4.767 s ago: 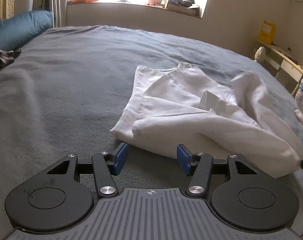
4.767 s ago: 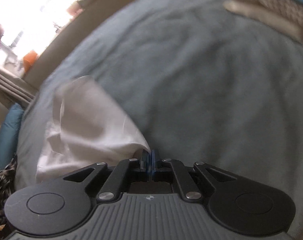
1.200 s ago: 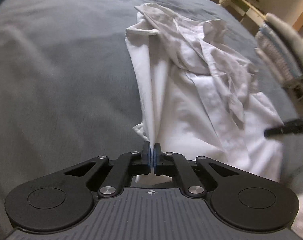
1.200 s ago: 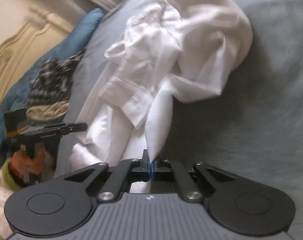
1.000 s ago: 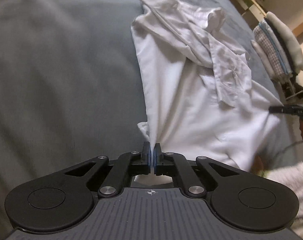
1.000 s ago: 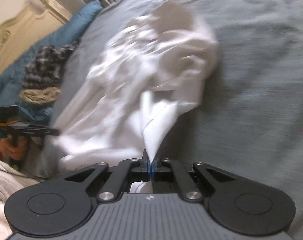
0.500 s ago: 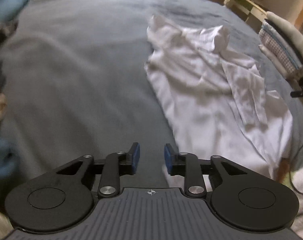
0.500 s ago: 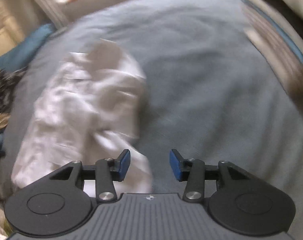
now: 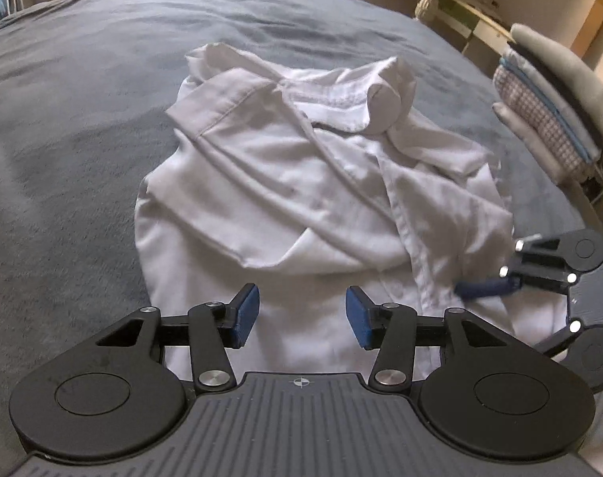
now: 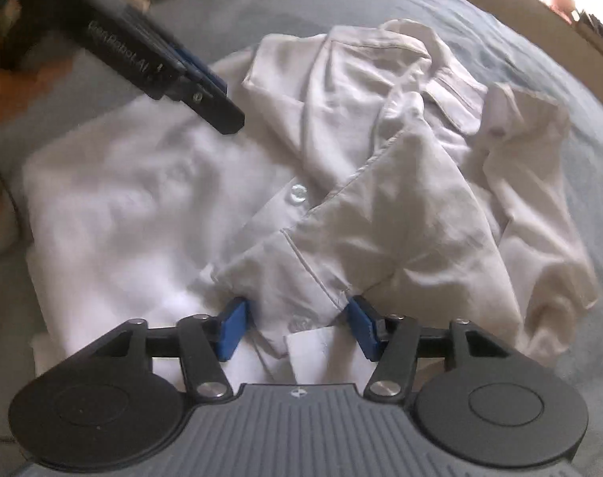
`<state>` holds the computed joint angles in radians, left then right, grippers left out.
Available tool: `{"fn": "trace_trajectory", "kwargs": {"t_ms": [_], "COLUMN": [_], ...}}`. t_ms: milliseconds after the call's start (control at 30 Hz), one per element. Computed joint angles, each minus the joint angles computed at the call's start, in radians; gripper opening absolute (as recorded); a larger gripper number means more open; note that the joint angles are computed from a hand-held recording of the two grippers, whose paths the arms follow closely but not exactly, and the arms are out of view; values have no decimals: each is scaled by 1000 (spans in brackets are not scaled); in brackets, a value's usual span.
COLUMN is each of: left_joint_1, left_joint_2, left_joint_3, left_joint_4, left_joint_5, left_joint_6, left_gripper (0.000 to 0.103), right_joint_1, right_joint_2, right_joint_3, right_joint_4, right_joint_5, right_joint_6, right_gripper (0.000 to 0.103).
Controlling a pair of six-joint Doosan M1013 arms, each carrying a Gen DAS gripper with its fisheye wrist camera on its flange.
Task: Fold clothes
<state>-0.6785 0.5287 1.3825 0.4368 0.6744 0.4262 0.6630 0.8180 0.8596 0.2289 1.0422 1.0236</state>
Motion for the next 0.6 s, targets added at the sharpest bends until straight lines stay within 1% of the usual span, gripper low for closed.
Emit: {"fn": "trace_trajectory", "kwargs": {"t_ms": [33,67,133,200,233,300,367,400,433,500,533,600], "left_joint_1": [0,1,9,21,29,45,56,58,57,53,49,36], "left_joint_2": [-2,-3,-5,-7,-6,-5,2,4,4,2,-1,-9], "left_joint_3": [4,7,12,16,18,21,11,8,9,12,17,28], "left_joint_4": [16,29,32,28,24,13,-12,-13,-6,-1,13,55], "left_joint_5": [-5,-12,-36,-65,-85,-124,-141,-148,-159,-192,-214,-253], "left_joint_6": [-9,-18,-43,-73,-90,-123,-116,-115,-112,-71,-51,-14], "left_gripper": [48,48,49,52,53,56,56,56,56,56,56,58], "right_joint_1": [-8,-15,-36,-63,-79,-112,-142,-153,-160,-172,-174,-174], "right_joint_2": [0,2,-8,-24,-37,-75,-107,-117,-120,-116,-107,-79], "right_joint_3": [-6,-16,-12,6,28,104,171,195,205,205,190,139], "right_joint_4": [11,17,68,158,217,363,519,577,600,630,635,676], "right_joint_5": [3,6,-18,-50,-81,-181,-277,-321,-352,-371,-366,-321], "right_joint_6": [33,74,139,196,225,281,324,349,379,423,432,397], "right_gripper": [16,12,9,8,8,8,8,8,8,8,8,8]}}
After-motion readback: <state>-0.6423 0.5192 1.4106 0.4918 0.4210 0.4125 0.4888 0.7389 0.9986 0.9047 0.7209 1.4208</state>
